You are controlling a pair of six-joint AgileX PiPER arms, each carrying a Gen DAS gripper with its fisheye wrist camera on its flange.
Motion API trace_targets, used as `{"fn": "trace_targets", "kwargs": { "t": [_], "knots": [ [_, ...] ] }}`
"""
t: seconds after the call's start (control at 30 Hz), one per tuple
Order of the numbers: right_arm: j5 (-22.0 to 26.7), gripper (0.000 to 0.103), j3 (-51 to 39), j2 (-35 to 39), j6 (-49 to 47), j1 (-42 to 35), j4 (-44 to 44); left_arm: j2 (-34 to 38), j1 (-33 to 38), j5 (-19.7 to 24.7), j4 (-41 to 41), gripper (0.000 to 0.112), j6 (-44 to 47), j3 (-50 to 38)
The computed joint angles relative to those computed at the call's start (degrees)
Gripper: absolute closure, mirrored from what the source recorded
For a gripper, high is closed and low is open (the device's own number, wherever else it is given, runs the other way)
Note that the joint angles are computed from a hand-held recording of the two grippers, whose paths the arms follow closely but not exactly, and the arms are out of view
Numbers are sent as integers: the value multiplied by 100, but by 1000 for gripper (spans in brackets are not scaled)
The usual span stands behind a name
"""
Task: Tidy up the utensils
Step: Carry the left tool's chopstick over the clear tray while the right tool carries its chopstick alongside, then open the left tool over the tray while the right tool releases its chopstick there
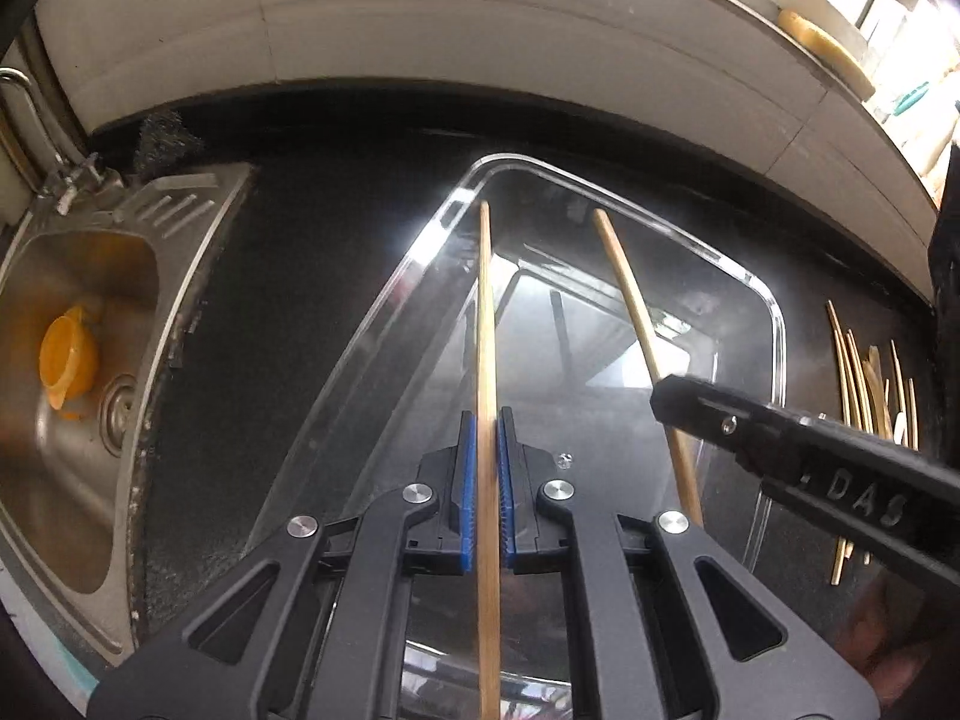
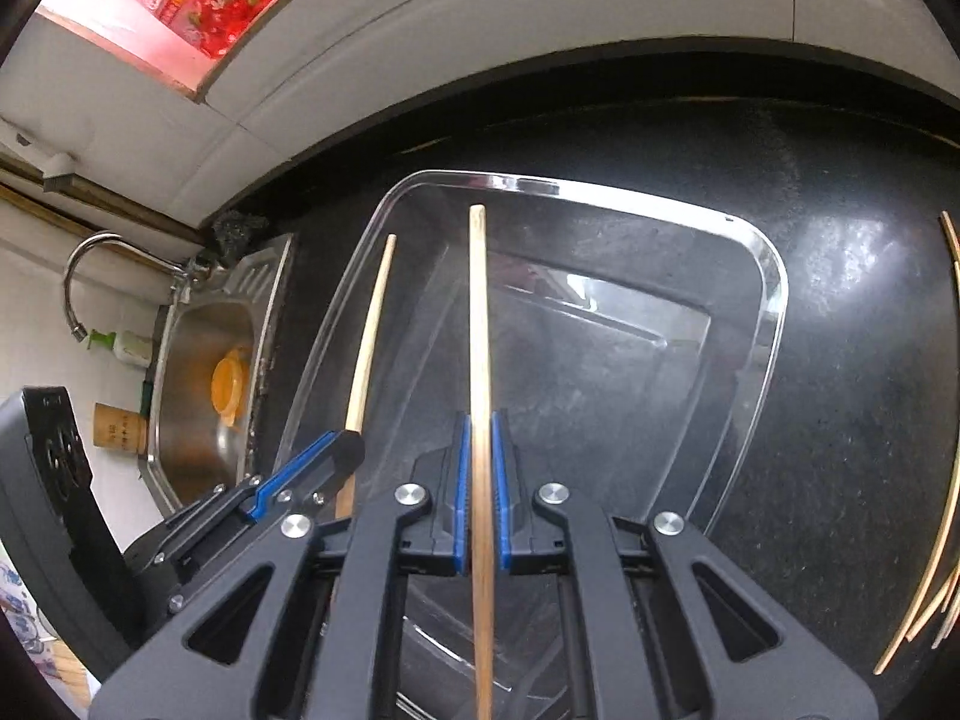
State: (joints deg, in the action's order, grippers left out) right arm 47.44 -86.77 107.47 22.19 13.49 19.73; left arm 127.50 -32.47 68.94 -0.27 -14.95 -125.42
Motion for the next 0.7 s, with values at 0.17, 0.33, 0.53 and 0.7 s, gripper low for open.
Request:
{"fn": "trace_targets", "kwargs": {
  "t": [0.17,0.33,0.53,0.7],
  "knots": [
    [-18,16,-89,-334,265,-104,-525,-326,40,-229,29,23,-18,331],
    [119,15,382,-1194,-482,-613,-118,-1075,-95,-563,410,16,-406,951],
    [488,15,1117,-2428,-947,-1135,-198,-1666,-763,-525,1047,16,-1079,1409],
    [1068,15,1726,-3645,-1678,-2261,-320,-1724,-1656,-289,1624,16,-1878,1232]
  ]
}}
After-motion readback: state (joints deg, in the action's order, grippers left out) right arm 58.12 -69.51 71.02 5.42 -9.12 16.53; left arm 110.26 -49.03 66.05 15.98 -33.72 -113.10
